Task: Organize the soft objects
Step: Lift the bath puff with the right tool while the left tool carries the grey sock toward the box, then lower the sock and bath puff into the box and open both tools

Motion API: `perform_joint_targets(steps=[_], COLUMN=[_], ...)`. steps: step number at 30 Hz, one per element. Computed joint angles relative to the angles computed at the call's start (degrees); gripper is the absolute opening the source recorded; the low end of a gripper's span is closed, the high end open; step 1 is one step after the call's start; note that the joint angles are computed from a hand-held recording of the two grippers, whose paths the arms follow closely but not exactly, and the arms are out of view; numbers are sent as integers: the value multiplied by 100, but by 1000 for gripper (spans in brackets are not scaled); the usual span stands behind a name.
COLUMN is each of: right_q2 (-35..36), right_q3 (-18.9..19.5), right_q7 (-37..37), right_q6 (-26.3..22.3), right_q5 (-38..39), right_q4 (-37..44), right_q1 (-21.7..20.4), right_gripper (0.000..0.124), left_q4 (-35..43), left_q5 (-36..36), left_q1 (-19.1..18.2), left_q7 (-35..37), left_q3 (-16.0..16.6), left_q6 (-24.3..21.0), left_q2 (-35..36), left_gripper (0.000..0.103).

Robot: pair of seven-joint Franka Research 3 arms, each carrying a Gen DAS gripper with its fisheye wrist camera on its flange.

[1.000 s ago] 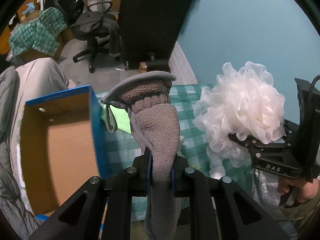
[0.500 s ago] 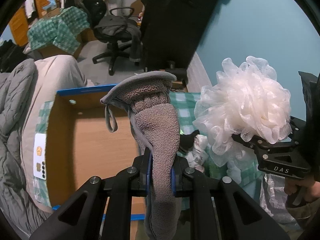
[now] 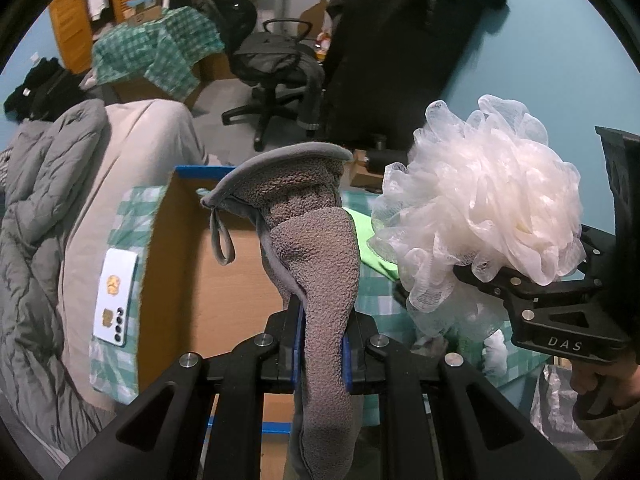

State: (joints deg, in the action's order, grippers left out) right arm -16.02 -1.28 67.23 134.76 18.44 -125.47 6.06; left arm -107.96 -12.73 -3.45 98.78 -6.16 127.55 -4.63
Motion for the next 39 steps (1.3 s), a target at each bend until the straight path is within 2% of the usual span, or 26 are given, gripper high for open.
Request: perform_joint_targets(steps=[18, 34, 39], right_q2=[772, 1616, 1782], right_q3=[85, 263, 275], right_q7=[-391, -256, -161], right_q6=[-307, -572, -686], right_q5=[337, 249, 160], right_q4=[772, 1504, 1652], right_q1=[264, 439, 460], right_gripper=[64, 65, 69], left_q4=[-84, 26, 75], left_q5=[400, 960, 1114], left_q1=[354, 515, 544], left_q7=[-127, -291, -460], left_q3=[130, 65, 58], left_q6=[78, 106, 42], left_q2=[247, 694, 795], left_gripper=[15, 15, 17])
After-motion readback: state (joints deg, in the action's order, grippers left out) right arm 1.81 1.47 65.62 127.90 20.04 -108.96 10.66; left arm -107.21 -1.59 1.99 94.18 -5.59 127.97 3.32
